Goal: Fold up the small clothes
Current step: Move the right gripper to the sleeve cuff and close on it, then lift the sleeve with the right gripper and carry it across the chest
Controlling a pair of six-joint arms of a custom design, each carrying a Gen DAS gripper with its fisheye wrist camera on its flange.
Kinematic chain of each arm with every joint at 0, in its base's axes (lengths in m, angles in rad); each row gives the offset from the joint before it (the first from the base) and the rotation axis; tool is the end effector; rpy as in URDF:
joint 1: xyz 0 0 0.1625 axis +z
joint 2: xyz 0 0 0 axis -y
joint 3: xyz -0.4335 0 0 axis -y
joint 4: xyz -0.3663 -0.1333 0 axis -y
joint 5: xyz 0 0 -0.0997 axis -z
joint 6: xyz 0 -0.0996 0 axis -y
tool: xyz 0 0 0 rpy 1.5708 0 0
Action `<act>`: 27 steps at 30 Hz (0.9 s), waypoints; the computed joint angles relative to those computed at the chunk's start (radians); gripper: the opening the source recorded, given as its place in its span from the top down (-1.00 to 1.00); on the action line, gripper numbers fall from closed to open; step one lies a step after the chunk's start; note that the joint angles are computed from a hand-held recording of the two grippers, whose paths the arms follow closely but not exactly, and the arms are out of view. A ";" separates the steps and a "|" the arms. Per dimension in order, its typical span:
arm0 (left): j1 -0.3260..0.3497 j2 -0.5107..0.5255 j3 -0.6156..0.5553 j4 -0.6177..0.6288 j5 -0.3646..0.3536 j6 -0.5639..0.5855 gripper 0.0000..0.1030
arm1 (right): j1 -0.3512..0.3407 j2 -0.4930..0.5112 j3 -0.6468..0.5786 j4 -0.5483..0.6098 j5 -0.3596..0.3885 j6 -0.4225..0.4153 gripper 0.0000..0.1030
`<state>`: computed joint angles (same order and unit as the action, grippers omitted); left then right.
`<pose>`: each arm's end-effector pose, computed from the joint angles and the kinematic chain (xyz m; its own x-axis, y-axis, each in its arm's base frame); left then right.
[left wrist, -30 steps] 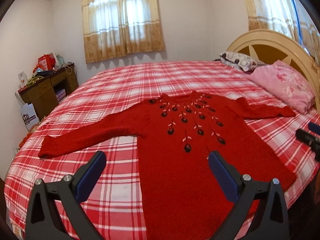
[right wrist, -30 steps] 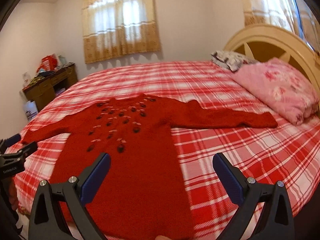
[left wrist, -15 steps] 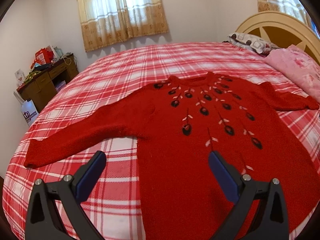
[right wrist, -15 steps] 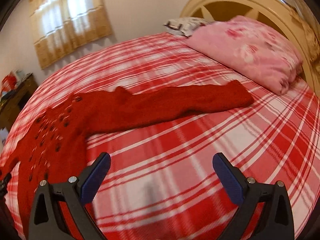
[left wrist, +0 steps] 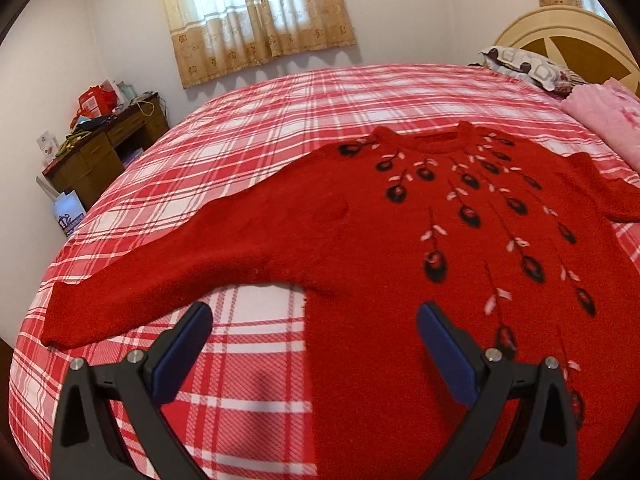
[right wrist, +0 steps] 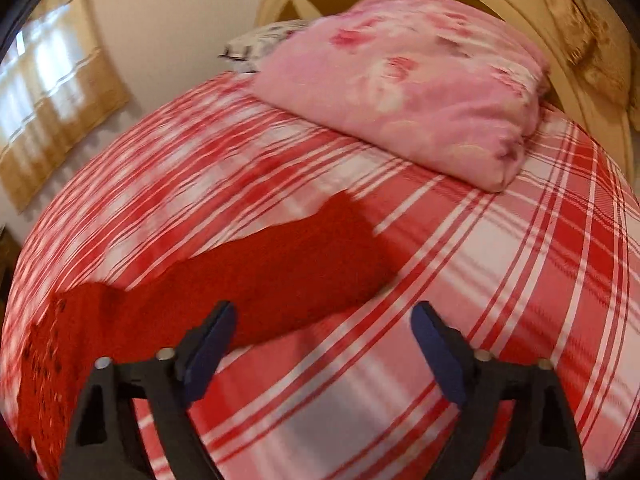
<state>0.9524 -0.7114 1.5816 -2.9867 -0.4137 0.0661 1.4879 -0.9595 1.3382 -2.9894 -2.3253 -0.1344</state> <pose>-0.2058 -0.6765 0.1830 -0.5690 -0.1078 -0.8152 0.5343 0.7051 -0.4662 0.0067 -0.7052 0.4313 -0.6767 0.5755 0.4592 -0.0492 0.5870 -0.8081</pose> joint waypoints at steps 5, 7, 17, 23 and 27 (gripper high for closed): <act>0.017 0.007 -0.028 -0.001 0.012 0.013 -1.00 | -0.034 0.034 -0.107 0.129 -0.003 0.056 -0.31; 0.021 0.010 -0.035 -0.001 0.018 0.012 -1.00 | -0.038 0.045 -0.124 0.141 0.000 0.053 -0.27; 0.036 0.000 -0.037 0.006 0.020 0.000 -1.00 | -0.013 0.101 -0.175 0.130 -0.013 -0.087 0.71; 0.034 -0.028 -0.004 -0.042 0.019 0.022 -1.00 | 0.050 0.095 -0.152 0.004 0.016 -0.194 0.73; 0.038 -0.046 0.012 -0.053 0.022 0.018 -1.00 | 0.108 0.112 -0.164 -0.047 0.030 -0.265 0.73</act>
<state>0.9903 -0.7576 1.5940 -3.0401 -0.3912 0.0841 1.5961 -0.8474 1.1747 -3.0368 -2.2948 -0.3997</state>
